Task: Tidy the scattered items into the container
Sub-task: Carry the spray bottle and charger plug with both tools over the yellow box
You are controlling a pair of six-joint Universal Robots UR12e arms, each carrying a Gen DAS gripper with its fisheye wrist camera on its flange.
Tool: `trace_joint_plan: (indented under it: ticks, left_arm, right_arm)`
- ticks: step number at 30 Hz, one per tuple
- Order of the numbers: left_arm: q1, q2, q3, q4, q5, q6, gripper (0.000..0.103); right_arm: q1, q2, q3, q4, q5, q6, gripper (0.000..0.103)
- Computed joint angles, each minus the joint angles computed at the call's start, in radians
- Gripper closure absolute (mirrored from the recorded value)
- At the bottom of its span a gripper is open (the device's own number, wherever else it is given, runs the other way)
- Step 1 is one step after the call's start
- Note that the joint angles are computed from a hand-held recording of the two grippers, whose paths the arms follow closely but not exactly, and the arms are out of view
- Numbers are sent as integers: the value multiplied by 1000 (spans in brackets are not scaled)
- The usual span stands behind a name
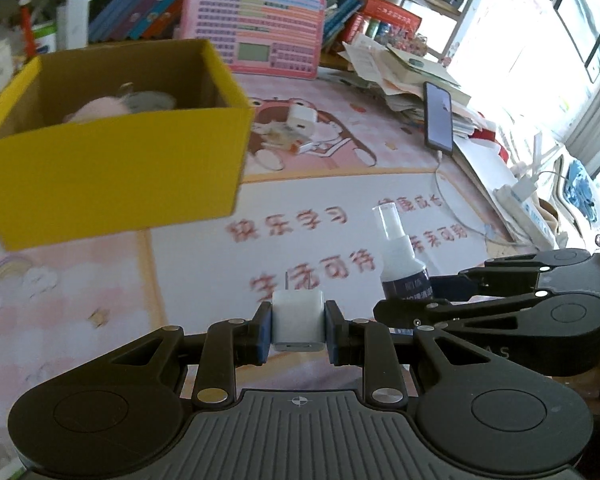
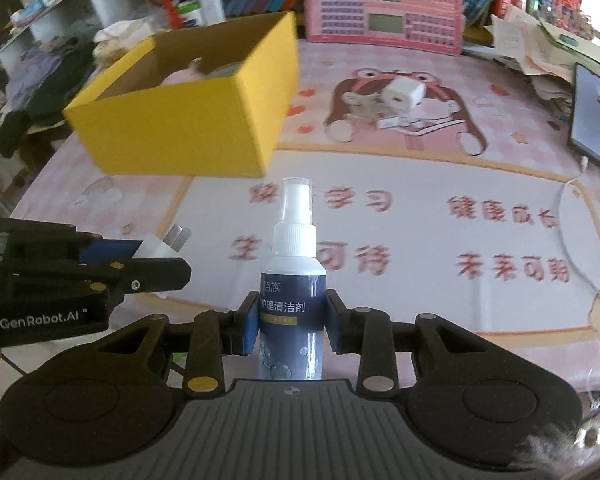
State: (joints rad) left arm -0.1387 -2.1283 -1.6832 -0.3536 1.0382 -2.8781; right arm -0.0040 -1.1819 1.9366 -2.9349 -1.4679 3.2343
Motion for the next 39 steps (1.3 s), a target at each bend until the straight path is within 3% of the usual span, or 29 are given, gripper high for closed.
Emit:
trace_joint_plan:
  ticks: [16, 39]
  left_arm:
    - [89, 63, -124, 107, -11, -48, 78]
    - [130, 62, -142, 227, 26, -145, 78]
  right_arm:
    - [97, 8, -28, 18, 3, -74, 72]
    - [137, 42, -100, 44, 40, -182, 72]
